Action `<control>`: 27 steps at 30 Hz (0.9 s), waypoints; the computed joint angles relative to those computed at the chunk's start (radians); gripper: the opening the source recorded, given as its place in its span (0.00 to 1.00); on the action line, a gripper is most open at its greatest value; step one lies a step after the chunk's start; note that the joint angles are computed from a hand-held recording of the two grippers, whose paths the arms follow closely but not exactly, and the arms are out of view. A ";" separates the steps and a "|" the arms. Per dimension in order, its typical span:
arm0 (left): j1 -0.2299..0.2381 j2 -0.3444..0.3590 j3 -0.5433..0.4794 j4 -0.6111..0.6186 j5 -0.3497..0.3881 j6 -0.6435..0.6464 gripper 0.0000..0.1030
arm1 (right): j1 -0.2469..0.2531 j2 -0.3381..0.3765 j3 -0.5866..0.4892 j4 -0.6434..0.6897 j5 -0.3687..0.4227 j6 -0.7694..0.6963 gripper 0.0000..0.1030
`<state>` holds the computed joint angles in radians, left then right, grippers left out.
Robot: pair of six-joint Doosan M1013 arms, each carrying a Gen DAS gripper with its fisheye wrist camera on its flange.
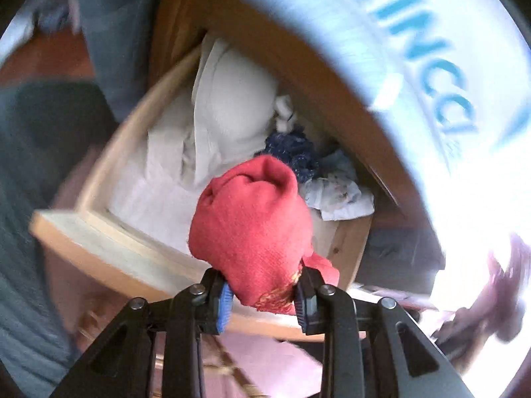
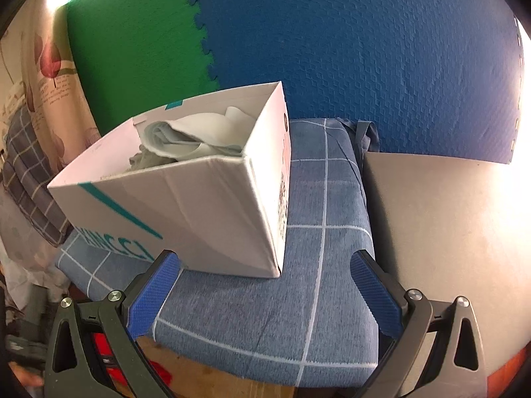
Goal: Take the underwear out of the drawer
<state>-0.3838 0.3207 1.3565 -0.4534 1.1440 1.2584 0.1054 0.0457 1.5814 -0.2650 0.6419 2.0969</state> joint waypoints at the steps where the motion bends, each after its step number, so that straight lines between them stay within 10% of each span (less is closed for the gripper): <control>1: -0.001 -0.007 0.001 0.014 -0.007 0.020 0.29 | 0.005 0.000 0.000 -0.010 0.009 0.005 1.00; 27: -0.087 -0.213 0.015 0.357 -0.354 0.189 0.29 | 0.085 0.011 0.028 0.062 0.146 -0.028 1.00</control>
<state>-0.4712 0.1078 1.3714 -0.0964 0.7895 1.4478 0.1901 0.0563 1.6095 -0.2028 0.7883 2.0687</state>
